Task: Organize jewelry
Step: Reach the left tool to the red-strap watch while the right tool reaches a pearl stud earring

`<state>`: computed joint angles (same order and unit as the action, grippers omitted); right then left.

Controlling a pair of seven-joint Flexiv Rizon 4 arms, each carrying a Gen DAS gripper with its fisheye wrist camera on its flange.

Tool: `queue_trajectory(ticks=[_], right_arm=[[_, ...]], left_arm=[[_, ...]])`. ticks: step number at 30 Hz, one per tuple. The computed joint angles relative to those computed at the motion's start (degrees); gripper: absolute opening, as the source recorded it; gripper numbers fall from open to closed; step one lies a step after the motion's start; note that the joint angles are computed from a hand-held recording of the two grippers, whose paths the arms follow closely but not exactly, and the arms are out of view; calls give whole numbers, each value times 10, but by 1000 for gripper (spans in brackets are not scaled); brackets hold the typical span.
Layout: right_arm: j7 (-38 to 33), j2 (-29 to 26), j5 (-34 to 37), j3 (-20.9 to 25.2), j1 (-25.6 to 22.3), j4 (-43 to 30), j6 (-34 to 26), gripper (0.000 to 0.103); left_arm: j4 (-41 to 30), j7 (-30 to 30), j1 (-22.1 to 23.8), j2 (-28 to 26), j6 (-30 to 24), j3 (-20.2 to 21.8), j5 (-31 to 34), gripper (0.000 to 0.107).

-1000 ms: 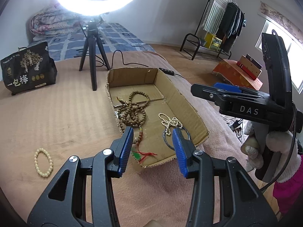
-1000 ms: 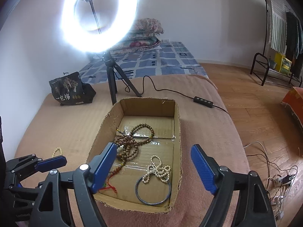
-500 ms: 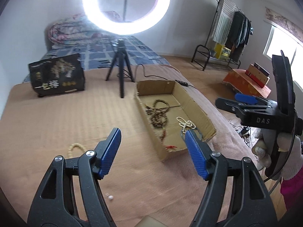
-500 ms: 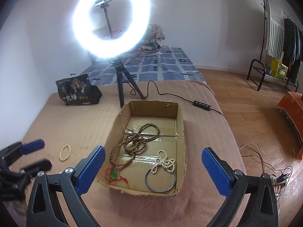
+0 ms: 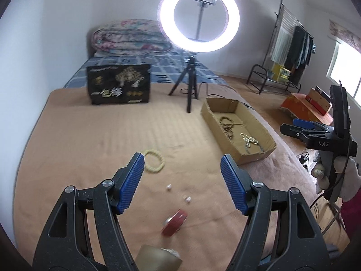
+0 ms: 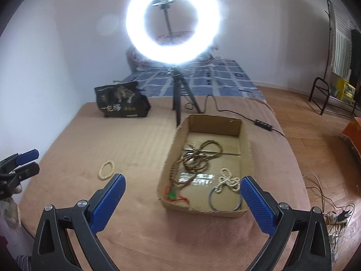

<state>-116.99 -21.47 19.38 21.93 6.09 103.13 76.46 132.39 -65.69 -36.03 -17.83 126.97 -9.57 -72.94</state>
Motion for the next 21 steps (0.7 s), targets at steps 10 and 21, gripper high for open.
queue_trajectory(ticks=[10,21], right_arm=[[-56,7,12,39,5,38,10,102],[-91,-17,31,43,33,40,-63,82]], left_arm=[[115,-134,2,28,-24,14,113,72],[135,-296,59,-19,-53,41,374,72]])
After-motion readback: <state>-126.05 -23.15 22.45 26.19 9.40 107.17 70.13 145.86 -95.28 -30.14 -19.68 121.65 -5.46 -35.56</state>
